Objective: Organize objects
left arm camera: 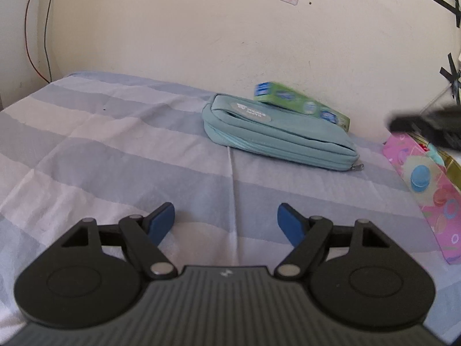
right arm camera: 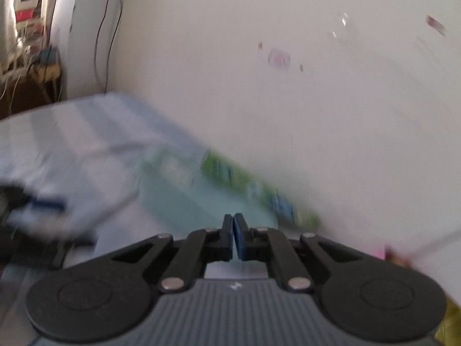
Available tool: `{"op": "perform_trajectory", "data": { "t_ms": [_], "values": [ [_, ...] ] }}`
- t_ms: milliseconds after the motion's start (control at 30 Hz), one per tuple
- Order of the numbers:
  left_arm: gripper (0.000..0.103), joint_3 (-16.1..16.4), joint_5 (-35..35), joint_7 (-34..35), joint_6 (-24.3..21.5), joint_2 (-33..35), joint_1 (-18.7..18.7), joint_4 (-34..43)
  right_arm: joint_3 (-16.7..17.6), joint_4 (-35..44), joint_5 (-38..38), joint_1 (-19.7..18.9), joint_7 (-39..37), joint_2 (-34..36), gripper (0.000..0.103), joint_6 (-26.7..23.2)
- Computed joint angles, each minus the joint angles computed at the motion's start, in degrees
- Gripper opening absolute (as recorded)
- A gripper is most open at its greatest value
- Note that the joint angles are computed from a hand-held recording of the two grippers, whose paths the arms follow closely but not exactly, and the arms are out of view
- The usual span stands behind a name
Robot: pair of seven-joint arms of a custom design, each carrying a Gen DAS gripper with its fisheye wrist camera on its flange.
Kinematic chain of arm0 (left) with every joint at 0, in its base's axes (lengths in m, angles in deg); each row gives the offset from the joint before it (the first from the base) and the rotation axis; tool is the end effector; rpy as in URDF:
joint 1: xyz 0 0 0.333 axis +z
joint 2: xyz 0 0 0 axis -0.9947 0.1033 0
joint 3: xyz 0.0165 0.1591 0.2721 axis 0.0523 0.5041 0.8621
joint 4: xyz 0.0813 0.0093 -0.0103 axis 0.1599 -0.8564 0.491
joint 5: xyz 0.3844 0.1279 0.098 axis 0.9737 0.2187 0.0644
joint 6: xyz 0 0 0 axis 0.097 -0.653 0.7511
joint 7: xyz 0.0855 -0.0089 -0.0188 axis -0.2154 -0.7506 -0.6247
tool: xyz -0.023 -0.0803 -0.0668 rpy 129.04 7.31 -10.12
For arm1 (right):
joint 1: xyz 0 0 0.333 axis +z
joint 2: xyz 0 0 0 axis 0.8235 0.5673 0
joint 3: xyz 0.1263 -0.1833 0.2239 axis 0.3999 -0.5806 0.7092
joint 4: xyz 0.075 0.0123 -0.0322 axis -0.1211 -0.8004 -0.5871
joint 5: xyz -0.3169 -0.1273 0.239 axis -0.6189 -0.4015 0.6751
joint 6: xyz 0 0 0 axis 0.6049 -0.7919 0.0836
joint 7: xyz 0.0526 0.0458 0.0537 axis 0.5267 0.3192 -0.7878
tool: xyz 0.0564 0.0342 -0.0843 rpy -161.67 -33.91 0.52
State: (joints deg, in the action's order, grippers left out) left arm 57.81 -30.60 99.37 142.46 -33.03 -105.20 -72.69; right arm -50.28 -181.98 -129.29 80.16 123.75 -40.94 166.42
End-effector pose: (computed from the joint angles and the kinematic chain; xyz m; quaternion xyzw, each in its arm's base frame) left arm 0.4150 -0.2101 0.3509 -0.6361 0.6209 -0.3880 0.2438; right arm 0.5040 0.3422 0.4235 -0.7496 0.4993 -0.3487 0.2594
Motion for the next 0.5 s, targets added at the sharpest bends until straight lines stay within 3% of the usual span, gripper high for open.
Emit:
{"op": "perform_trajectory", "data": {
  "t_ms": [100,167,233,333,400,433,500],
  "values": [
    [0.080,0.07,-0.34,-1.48,0.52,0.03,-0.06,-0.03,-0.41,1.01,-1.54,-0.51,6.68,-0.06,0.021,1.94],
    [0.080,-0.11,-1.99,-0.62,1.22,0.15,-0.08,0.09,-0.65,6.14,-5.03,0.00,6.48,3.76,0.039,0.84],
    [0.080,0.09,-2.46,-0.86,1.62,0.04,0.00,-0.06,-1.31,13.27,-8.57,1.90,2.09,9.72,0.041,-4.13],
    [0.080,0.23,-4.68,0.14,1.70,0.38,0.18,0.80,-2.84,22.35,-4.15,3.44,-10.32,17.95,0.039,-8.62],
    [0.080,0.62,-4.13,-0.70,1.15,0.39,0.42,1.03,-5.05,26.07,-3.13,4.58,-14.09,21.25,0.038,-12.98],
    [0.080,0.69,-4.00,-0.90,0.76,0.30,0.49,1.13,-6.04,28.16,-0.99,4.69,-14.33,22.98,0.038,-15.20],
    [0.080,0.92,-3.16,-1.67,-0.51,-0.02,0.73,1.29,-6.00,30.30,8.34,1.83,-16.60,24.92,0.037,-13.79]
  ]
}}
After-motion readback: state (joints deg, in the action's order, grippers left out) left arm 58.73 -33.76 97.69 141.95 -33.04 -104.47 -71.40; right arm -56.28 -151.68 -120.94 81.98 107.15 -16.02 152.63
